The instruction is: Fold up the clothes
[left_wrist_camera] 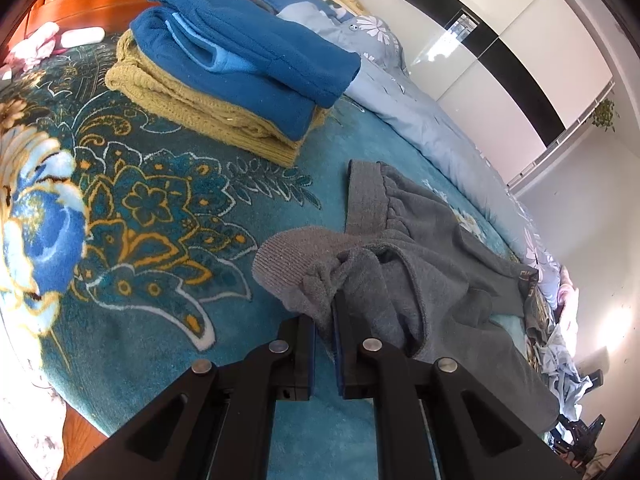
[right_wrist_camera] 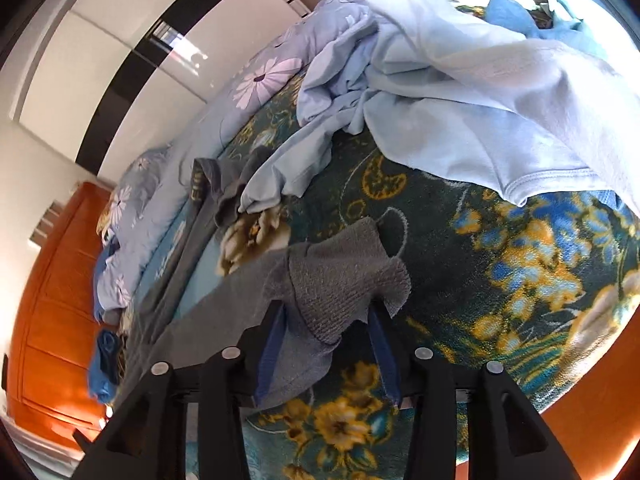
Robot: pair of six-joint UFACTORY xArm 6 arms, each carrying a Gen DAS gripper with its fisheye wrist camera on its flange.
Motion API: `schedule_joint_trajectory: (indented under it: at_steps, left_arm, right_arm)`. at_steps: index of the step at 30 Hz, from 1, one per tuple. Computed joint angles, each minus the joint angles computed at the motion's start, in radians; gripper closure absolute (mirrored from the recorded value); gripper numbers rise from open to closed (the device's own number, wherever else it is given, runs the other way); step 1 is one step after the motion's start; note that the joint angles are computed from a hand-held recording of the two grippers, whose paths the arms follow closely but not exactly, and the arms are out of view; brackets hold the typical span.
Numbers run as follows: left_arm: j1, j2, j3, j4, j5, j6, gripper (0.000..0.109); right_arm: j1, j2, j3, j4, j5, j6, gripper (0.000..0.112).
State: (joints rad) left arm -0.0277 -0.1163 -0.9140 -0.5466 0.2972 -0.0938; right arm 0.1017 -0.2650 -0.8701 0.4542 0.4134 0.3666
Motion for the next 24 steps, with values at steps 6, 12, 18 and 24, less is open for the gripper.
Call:
schedule_joint_trajectory:
  at_steps: [6,12,18,24]
  left_arm:
    - [-0.003,0.004,-0.004,0.007,-0.003,-0.027,0.1]
    - [-0.001,0.003,-0.006,-0.024,-0.001,-0.011,0.1]
    - [-0.004,0.006,-0.007,-0.028,-0.011,-0.014,0.1]
    - [-0.006,0.006,0.006,-0.056,-0.018,0.004,0.1]
  right_arm:
    - [-0.018,-0.002,0.011,0.004,-0.014,0.071,0.066]
    - [-0.023,0.06,-0.029,-0.068,-0.032,0.187,0.097]
    - [0.002,0.095,-0.19,-0.208,-0.022,0.105,0.106]
    - [-0.003,0.079,-0.24,-0.435,0.043,0.151,0.106]
